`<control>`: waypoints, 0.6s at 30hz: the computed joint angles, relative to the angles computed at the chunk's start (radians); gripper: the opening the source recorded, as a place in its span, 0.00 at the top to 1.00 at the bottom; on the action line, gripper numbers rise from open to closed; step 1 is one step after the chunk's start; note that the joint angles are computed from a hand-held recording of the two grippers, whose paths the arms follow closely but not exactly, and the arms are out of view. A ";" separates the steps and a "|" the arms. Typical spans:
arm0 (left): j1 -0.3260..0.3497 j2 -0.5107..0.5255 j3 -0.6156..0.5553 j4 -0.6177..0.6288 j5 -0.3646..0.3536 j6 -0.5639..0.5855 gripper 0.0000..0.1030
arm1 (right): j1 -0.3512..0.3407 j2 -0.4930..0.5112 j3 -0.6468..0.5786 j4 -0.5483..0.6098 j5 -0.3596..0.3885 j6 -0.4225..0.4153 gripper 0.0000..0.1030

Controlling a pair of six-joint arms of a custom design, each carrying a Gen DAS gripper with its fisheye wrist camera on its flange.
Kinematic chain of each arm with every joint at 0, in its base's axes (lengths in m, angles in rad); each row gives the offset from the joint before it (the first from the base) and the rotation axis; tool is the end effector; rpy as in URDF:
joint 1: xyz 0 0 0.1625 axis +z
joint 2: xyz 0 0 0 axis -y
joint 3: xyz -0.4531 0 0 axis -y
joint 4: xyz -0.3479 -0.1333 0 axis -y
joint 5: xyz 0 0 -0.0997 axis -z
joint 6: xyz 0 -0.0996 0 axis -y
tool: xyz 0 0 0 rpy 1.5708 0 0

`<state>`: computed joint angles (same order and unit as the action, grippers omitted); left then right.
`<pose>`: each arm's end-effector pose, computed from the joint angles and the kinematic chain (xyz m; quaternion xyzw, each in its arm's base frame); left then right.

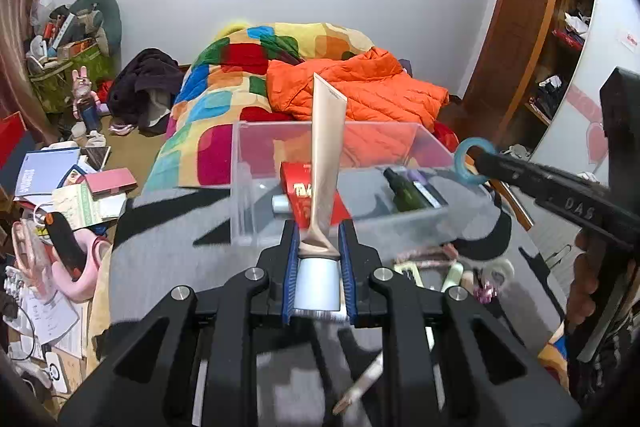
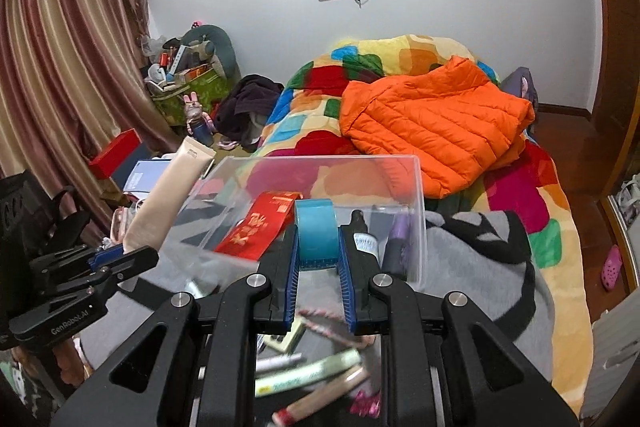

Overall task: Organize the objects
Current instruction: 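Carry concealer tube and blue tape into the box and open both tools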

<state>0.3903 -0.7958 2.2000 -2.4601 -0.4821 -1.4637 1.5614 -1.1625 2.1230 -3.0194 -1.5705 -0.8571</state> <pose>-0.3215 -0.3718 0.0538 0.0138 0.8376 -0.4318 0.3344 0.1285 -0.5153 0.2520 0.3991 -0.8845 0.2194 0.1013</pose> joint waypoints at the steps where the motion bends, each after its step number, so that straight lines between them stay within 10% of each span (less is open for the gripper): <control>1: 0.014 -0.001 -0.004 -0.026 0.000 0.030 0.81 | 0.005 0.019 -0.020 0.008 -0.011 0.007 0.84; 18: 0.198 0.061 -0.082 -0.328 -0.098 0.378 0.81 | 0.055 0.199 -0.136 0.090 -0.164 -0.019 0.84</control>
<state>0.5882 -0.7348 2.1184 -2.7876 -0.5805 -1.0855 1.6159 -0.9636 1.9868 -2.9297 -1.7342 -0.8763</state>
